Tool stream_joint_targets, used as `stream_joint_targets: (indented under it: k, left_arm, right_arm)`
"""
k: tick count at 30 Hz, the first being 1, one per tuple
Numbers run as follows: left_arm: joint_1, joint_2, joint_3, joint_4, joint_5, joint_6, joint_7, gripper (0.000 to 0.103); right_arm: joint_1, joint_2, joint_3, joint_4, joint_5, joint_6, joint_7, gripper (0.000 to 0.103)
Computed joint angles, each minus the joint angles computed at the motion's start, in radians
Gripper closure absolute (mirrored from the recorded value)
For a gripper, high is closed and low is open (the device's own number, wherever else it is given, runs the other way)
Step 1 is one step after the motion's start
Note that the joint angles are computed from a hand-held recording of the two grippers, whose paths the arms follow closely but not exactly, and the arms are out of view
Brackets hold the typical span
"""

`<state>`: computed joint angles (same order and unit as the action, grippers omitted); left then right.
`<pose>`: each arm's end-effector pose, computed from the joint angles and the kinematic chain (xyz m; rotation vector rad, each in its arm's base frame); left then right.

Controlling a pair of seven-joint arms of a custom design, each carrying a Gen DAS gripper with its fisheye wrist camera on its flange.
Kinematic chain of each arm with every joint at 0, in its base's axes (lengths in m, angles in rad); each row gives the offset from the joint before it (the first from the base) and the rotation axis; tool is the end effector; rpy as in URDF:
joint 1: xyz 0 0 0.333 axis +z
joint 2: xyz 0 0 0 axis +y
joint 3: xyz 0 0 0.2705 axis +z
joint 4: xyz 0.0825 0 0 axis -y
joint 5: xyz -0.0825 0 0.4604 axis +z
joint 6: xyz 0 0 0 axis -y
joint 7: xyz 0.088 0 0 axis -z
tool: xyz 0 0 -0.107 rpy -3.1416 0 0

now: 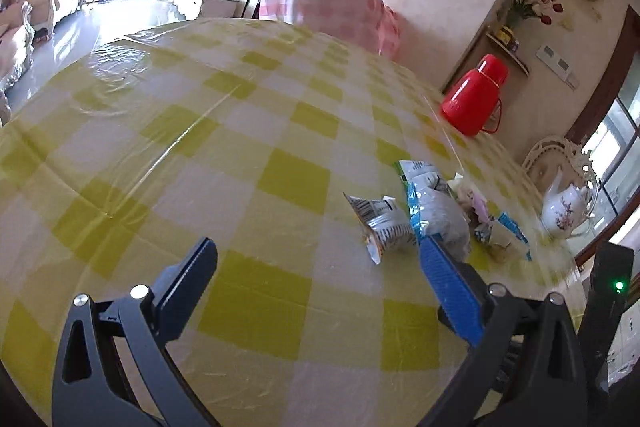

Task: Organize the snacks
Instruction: 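Grasp the small black snack packet with the right tool, then grasp the white barcode-printed snack bag with the left tool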

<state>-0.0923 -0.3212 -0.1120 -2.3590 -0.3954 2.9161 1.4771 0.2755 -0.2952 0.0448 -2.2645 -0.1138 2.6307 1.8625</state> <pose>0.5701 -0.0956 0.4769 -2.0080 1.6032 -1.1363 0.5605 0.1897 0.4824 -1.9031 1.7021 -0.5207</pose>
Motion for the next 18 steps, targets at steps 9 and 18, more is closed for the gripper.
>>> stream_joint_targets:
  k: [9, 18]
  left_arm:
    - [0.047, 0.087, -0.064, 0.100, 0.157, -0.067, -0.073, 0.002]
    - [0.061, 0.311, -0.101, 0.377, 0.559, -0.291, -0.386, 0.002]
  right_arm:
    - [-0.030, -0.210, -0.030, -0.198, 0.010, 0.057, 0.064, 0.065]
    - [-0.038, -0.347, -0.069, -0.322, 0.044, 0.088, 0.102, 0.065]
